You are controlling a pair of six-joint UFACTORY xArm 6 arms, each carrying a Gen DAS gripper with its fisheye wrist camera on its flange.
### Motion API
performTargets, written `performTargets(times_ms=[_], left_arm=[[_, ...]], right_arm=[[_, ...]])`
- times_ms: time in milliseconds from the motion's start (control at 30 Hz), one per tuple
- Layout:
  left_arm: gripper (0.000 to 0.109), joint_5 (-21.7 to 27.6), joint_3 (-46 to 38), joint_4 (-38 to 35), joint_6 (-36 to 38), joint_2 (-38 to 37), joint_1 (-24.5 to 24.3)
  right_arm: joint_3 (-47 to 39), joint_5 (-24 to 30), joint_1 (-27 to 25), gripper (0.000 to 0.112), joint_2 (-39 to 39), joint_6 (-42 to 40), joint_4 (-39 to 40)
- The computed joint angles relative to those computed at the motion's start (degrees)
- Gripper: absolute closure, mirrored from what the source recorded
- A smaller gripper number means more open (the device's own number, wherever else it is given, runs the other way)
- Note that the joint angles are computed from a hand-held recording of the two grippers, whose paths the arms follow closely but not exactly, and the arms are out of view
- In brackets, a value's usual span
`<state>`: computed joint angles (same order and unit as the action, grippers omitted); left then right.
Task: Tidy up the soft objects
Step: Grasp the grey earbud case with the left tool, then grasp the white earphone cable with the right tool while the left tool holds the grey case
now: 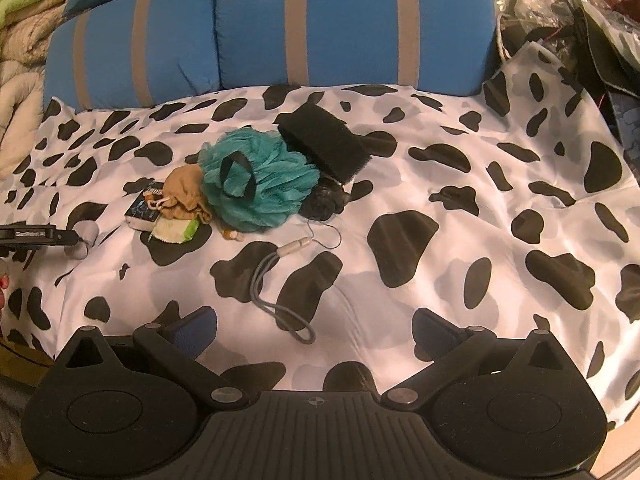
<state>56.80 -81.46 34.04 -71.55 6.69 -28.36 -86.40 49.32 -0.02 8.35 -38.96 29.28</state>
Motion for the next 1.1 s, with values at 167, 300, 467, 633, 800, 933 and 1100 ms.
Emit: performTargets(times_ms=[167, 300, 467, 633, 800, 933, 1100], left_arm=[[0.019, -2.84, -0.25, -1.72, 1.97, 1.76, 2.29], [0.023, -3.77, -1.86, -3.5, 4.42, 3.86, 3.34], [0.045, -1.14, -5.0, -3.35, 6.67, 6.36, 2.95], [0.058, -3.87, -4.12, -4.36, 7.2, 5.27, 2.84], [0.058, -2.7, -5.75, -4.11, 7.75, 5.11, 1.11], [0.058, -1.62, -7.09, -2.45, 8.27, 4.44, -0.96], [0.058, -0.88, -8.14, -2.46, 8.66, 3.73, -3.28]], right_arm=[[-2.86, 1.2, -0.34, 0.009, 2.19, 1.15, 0.02], [-4.79, 2.18, -0.46, 0.009, 3.75, 1.55, -0.38], [-6.18, 2.64, -0.61, 0.009, 4.97, 2.58, -1.03], [-7.14, 3.29, -0.72, 0.009, 5.82, 2.25, -0.74], [-7.37, 3.36, -0.45, 0.01, 6.17, 1.49, -0.64], [-7.62, 3.66, -0.39, 0.01, 6.49, 0.17, 0.43], [-7.93, 3.99, 0.0, 0.01, 7.05, -0.99, 1.25]])
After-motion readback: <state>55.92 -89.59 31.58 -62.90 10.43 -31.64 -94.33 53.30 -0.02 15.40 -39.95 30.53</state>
